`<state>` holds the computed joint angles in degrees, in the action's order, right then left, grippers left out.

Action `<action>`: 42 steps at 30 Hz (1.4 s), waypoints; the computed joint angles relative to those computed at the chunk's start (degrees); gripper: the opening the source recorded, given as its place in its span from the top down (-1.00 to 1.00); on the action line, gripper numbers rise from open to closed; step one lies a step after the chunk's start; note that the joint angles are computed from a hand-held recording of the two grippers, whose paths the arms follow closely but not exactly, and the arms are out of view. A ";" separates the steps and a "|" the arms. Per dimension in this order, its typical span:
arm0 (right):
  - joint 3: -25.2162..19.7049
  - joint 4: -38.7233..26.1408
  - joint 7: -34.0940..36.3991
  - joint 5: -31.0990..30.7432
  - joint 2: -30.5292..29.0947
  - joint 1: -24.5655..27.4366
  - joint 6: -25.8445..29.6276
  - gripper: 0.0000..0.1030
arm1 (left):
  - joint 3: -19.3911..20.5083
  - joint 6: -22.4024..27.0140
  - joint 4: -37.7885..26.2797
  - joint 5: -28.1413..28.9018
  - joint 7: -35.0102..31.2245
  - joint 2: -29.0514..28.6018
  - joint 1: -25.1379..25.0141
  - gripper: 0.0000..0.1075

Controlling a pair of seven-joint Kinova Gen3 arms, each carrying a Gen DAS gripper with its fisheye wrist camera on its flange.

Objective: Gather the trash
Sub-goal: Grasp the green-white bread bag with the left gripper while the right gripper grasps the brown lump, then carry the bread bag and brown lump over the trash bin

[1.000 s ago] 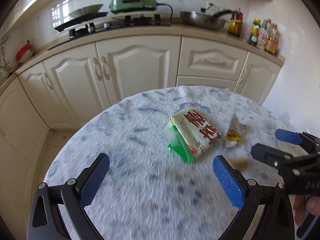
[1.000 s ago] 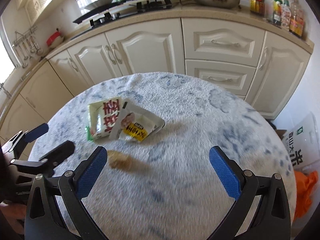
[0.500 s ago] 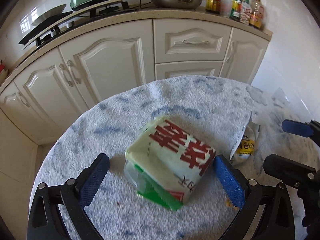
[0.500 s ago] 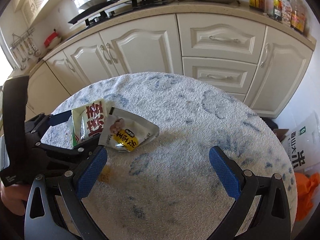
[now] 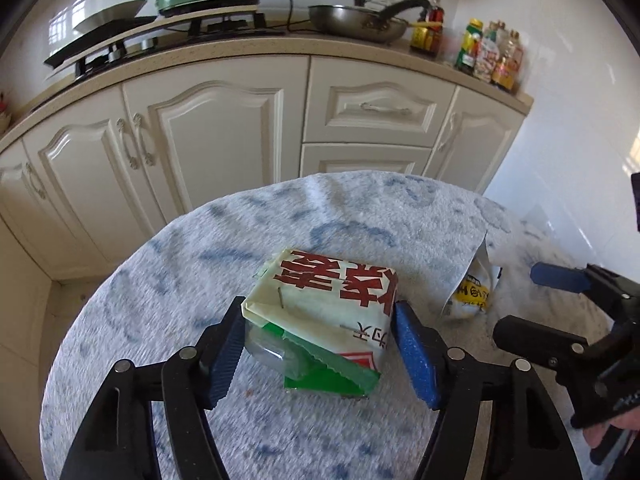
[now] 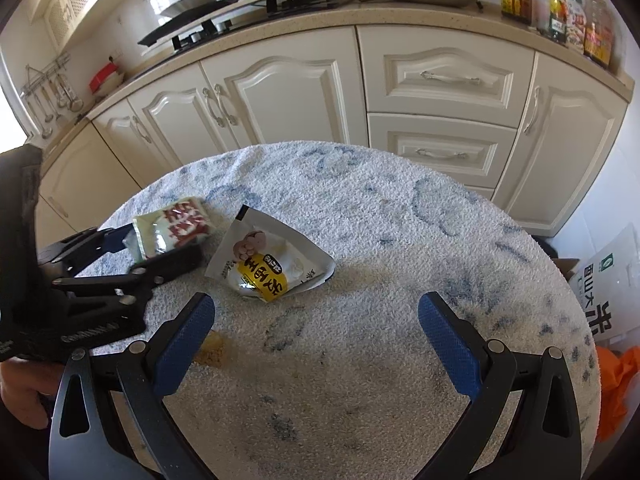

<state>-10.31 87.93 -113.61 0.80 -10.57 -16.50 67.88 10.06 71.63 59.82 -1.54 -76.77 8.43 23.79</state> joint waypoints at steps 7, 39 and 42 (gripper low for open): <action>-0.56 0.17 0.69 -1.61 -1.49 -0.84 0.31 -0.99 | 0.00 -1.17 5.42 -0.21 3.82 -4.96 -0.86 -0.20; -9.08 -1.37 -6.36 4.38 -15.00 -2.04 8.04 0.40 | 20.96 13.88 -0.02 -3.76 14.76 -27.50 -13.59 -0.20; -8.13 -3.36 -5.22 3.32 -19.01 0.46 11.09 0.40 | 25.61 15.16 -4.08 -3.24 14.82 -28.29 -17.15 -0.20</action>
